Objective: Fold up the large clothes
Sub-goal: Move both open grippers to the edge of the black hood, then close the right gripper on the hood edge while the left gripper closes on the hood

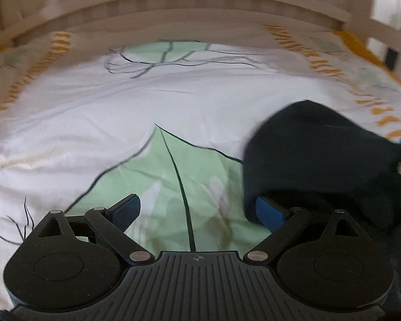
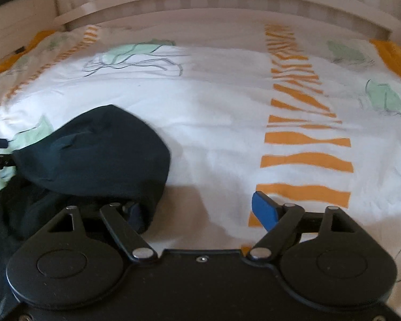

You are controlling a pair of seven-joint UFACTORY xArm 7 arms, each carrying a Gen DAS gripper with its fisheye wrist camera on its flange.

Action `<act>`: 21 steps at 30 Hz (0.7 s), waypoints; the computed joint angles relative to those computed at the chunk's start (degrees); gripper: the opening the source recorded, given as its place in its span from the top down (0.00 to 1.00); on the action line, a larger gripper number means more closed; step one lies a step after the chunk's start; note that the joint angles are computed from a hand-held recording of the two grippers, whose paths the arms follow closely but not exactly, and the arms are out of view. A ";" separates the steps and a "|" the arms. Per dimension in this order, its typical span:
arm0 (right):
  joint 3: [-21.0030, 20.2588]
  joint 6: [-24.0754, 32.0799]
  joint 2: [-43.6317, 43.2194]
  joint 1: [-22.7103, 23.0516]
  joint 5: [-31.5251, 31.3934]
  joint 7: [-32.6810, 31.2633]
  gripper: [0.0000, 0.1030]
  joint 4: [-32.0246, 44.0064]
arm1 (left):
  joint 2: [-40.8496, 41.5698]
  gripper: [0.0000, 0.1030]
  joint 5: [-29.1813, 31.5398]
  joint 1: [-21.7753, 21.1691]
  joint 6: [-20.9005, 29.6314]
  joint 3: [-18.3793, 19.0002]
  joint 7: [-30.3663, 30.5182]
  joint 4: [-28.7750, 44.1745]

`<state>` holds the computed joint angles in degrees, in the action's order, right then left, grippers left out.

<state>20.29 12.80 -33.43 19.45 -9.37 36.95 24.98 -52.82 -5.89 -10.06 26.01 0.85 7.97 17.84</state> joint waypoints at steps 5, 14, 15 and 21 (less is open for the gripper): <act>-5.10 3.91 -5.35 6.05 3.35 -6.65 0.16 -2.05 | -6.58 0.09 -1.13 1.62 3.63 -0.74 -3.43 -0.46; 2.08 -8.84 3.45 -1.36 7.21 5.50 0.46 2.43 | 3.10 0.09 -3.90 -1.33 -6.52 -7.77 -19.98 1.91; 2.54 -8.84 5.05 -1.40 6.98 6.36 0.48 3.12 | 4.42 0.09 -3.20 -1.10 -6.80 -8.70 -21.63 1.85; 6.72 -4.84 8.79 -4.26 -0.01 11.49 0.55 4.26 | 7.38 0.03 2.19 -0.96 -9.18 -9.02 -24.91 -2.65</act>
<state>27.01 7.95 -24.64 15.19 -9.38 48.44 29.23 -45.43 -3.70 -11.02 16.83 -8.17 -16.94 15.20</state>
